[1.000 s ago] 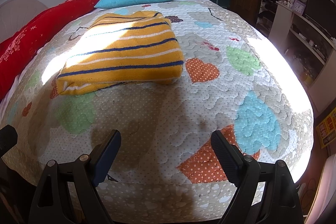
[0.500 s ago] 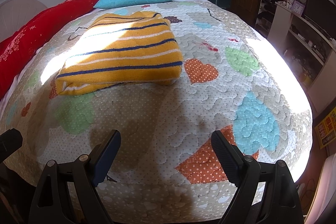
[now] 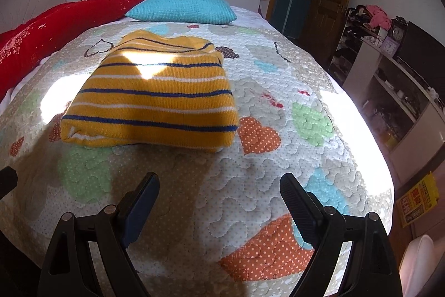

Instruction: Fold small clothes

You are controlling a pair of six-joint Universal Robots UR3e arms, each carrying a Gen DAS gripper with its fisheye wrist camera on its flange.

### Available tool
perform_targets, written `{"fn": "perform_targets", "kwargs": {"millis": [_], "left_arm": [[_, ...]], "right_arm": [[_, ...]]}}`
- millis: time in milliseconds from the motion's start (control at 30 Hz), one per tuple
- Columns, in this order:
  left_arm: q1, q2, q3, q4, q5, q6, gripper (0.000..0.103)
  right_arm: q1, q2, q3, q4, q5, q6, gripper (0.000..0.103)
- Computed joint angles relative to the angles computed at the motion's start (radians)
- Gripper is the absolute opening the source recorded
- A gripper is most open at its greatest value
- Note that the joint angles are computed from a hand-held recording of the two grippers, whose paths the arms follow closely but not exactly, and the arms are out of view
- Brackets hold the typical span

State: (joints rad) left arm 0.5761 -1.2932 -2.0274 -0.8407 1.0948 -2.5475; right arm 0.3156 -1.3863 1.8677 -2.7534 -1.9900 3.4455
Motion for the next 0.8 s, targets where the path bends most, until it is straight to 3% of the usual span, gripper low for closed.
{"fn": "perform_targets", "kwargs": {"millis": [367,800], "left_arm": [[-0.168,-0.112,0.054,0.131,0.123,-0.043,0.103],[-0.277,-0.186,0.083,0.177,0.224,-0.053,0.103]], "right_arm": [[-0.006,0.056,-0.030,-0.097,-0.081,-0.089,0.093],[-0.115,0.014,0.050,-0.119,-0.004,-0.055,0.094]]}}
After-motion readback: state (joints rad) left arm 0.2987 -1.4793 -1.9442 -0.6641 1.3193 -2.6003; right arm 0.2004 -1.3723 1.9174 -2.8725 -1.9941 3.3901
